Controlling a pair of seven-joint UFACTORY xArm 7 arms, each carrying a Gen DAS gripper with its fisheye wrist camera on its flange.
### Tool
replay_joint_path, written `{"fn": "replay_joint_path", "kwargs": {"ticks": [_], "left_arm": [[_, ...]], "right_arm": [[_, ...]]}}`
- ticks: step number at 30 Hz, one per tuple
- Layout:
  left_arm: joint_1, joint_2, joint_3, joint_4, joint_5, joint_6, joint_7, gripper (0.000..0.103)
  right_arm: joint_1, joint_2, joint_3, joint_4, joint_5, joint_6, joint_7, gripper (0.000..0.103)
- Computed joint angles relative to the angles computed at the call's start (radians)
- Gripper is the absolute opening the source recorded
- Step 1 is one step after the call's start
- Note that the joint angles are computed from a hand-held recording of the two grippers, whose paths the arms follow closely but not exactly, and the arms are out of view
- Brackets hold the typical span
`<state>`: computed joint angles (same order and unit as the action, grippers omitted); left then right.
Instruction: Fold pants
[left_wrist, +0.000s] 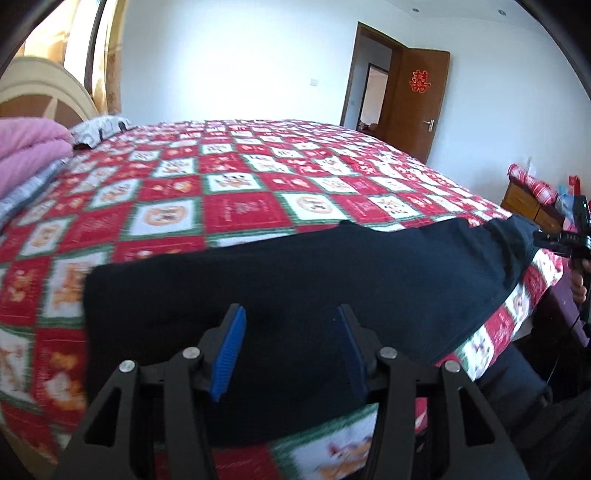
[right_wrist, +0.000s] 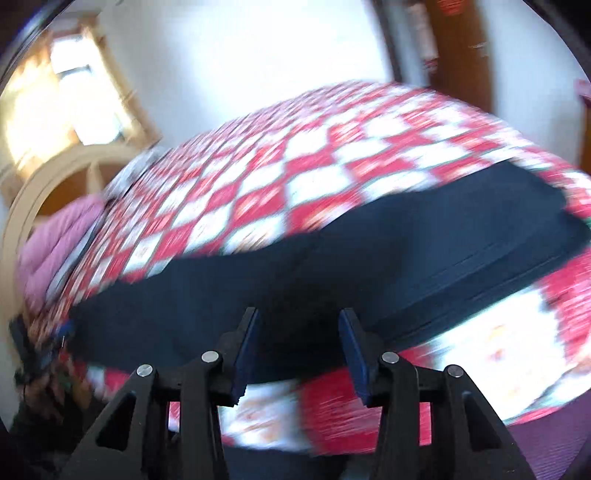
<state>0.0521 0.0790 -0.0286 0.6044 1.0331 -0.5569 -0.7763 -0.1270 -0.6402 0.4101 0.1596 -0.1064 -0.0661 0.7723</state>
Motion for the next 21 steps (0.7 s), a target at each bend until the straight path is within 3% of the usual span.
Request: {"fn": "replay_joint_path", "kwargs": {"ticks": [2,6,9,13,14,15,16,19,21], "left_arm": [[-0.009,0.032,-0.011,0.015,-0.029,-0.005,-0.002,0.053],[-0.022,0.06,-0.033,0.012,-0.103,-0.003,0.039,0.053],[-0.053,0.057,-0.042,-0.015,-0.222,0.005,0.151,0.058],[-0.051,0.073,-0.055,-0.016,-0.283,-0.012,0.194,0.058],[-0.045,0.076,-0.058,-0.015,-0.28,-0.017,0.187,0.058],[-0.041,0.078,-0.061,-0.013,-0.276,-0.018,0.183,0.058],[-0.04,0.078,-0.063,-0.012,-0.276,-0.017,0.184,0.058],[-0.032,0.078,-0.065,-0.011,-0.266,-0.017,0.183,0.058],[-0.024,0.086,-0.066,-0.006,-0.251,-0.026,0.169,0.058]], "right_arm": [[-0.068,-0.132,-0.041,-0.051,0.019,0.044,0.021,0.046],[-0.181,-0.215,-0.157,-0.1,0.048,0.057,0.033,0.046],[-0.186,-0.148,-0.259,-0.094,0.061,-0.001,-0.02,0.046],[-0.155,-0.002,-0.348,-0.05,0.1,-0.092,-0.087,0.046],[-0.154,0.03,-0.348,-0.039,0.113,-0.116,-0.094,0.042],[-0.163,0.054,-0.339,-0.029,0.125,-0.135,-0.104,0.019],[-0.18,0.068,-0.321,-0.018,0.138,-0.136,-0.113,0.006],[-0.129,0.04,-0.367,-0.032,0.165,-0.17,-0.146,0.003],[-0.148,-0.05,-0.321,-0.057,0.186,-0.156,-0.16,0.003]]}}
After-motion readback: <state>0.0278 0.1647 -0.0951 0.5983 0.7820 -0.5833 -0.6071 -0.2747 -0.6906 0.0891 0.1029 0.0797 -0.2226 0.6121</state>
